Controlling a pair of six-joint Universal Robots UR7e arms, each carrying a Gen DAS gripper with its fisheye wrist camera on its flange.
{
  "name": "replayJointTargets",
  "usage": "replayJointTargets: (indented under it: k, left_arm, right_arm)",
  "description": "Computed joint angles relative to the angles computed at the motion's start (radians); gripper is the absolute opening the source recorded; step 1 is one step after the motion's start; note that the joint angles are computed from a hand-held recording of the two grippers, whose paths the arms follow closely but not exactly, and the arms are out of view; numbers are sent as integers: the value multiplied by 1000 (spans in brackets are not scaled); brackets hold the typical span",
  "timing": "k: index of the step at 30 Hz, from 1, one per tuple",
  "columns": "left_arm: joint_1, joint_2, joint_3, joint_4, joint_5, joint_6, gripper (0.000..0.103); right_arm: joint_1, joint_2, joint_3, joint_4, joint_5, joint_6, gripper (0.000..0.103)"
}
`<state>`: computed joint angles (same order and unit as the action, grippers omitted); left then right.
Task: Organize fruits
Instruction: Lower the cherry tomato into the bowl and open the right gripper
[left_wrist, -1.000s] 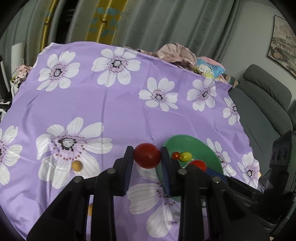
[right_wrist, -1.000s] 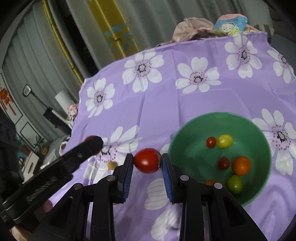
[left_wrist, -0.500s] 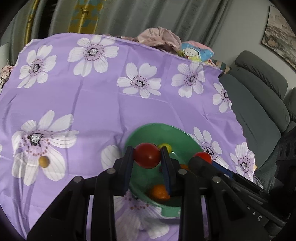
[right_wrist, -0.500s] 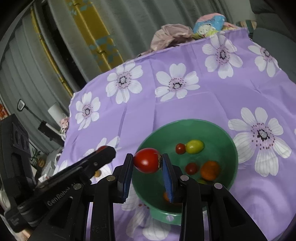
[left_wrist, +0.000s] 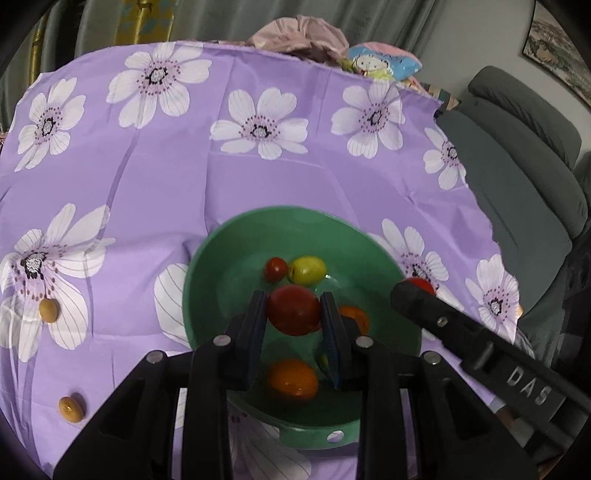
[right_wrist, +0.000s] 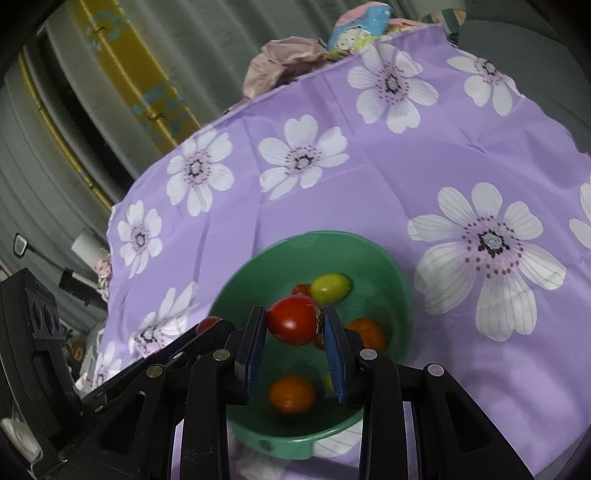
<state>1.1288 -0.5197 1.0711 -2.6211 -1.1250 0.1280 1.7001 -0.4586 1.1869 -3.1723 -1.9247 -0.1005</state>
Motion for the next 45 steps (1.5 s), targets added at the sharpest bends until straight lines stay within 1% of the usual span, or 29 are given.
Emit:
replayJointTargets:
  k: [2,5,8,13,23,25,26,27,31,35,41,45]
  left_arm:
    - [2,10,-10,17,11,-4,29]
    - [7,25,-27,51,22,-19,29]
    - [9,29,-33,78,18,-28,29]
    - [0,38,-26,65,59,-2,29]
    - [2,56,-44,93,86,-6,29]
    - [1,65,-52,94,101,1,29]
    - [-1,70,-53,85,121,11,29]
    - [-3,72,-53,81,131,15,29]
    - [-2,77,-61,88,133,16,29]
    - [-8,88,-59,63,172,42,29]
    - [-14,100,-52,25,220,75,29]
    - [-16,109,-55,6,242,88,29]
  right_arm:
    - [-5,1,-7,19,-11,15,33]
    - [-8,10,-26,57,-16,15,33]
    - [-11,21,-51,98,-17,19,33]
    - [-13,38,-80,135,-39,31,33]
    - [-20,55,-117,185,-64,45,33]
    - [-21,60,-126,202,-65,45,33]
    - [-21,63,-130,208,-66,44,33]
    - [-20,67,-136,212,-70,39,33]
    - [-15,75,-146,212,-92,31,33]
    - [-14,82,-159,215,-100,30,33]
    - [-8,101,-183,209,-144,4,33]
    - [-10,100,-184,208,-141,2,33]
